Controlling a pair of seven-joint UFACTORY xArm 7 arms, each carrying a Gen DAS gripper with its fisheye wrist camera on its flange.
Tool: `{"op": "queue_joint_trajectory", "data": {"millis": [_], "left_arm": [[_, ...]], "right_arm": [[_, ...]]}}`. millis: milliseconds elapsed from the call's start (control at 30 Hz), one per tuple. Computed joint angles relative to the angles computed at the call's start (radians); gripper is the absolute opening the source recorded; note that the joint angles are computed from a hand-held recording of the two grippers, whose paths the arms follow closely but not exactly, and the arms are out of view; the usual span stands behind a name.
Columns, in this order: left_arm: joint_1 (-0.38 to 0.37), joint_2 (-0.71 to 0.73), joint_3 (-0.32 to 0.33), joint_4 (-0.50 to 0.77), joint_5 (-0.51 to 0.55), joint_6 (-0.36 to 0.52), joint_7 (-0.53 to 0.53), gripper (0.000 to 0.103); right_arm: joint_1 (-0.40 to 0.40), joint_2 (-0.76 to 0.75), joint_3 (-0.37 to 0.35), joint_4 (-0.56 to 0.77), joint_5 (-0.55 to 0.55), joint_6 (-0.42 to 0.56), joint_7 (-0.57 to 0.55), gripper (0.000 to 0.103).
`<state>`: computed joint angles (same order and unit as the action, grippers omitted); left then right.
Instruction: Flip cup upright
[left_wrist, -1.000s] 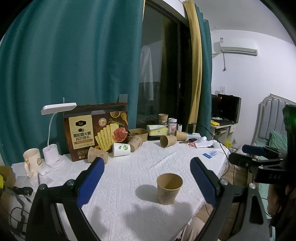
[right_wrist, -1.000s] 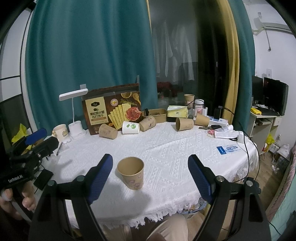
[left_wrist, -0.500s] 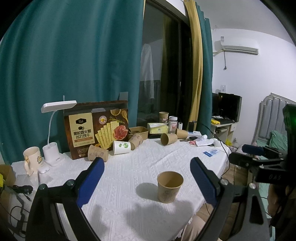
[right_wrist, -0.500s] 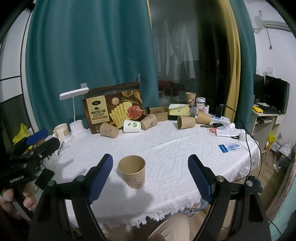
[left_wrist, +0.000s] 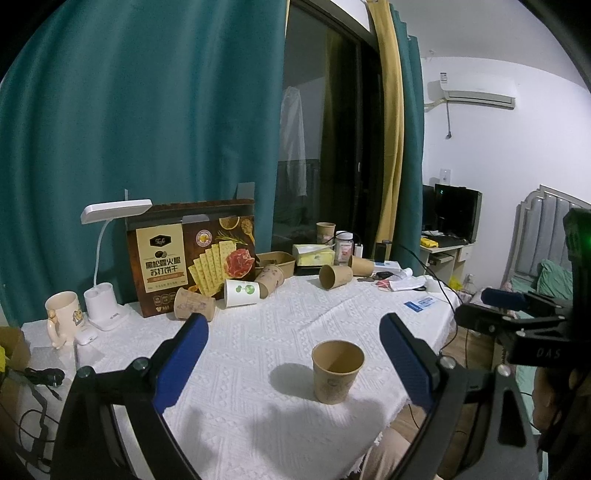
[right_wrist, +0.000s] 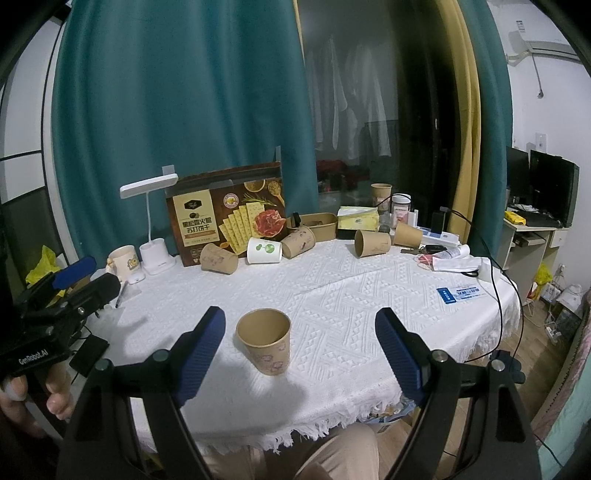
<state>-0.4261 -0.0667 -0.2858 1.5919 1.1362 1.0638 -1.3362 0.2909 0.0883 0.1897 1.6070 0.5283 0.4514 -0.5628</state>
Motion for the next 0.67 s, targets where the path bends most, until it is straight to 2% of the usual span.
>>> {"op": "queue_joint_trajectory", "data": {"millis": [667], "left_arm": [[-0.012,0.014,-0.001,0.009,0.01,-0.001,-0.012,0.094]], "right_arm": [[0.0,0.008,0.002,0.011,-0.012,0.003,0.011,0.081]]}}
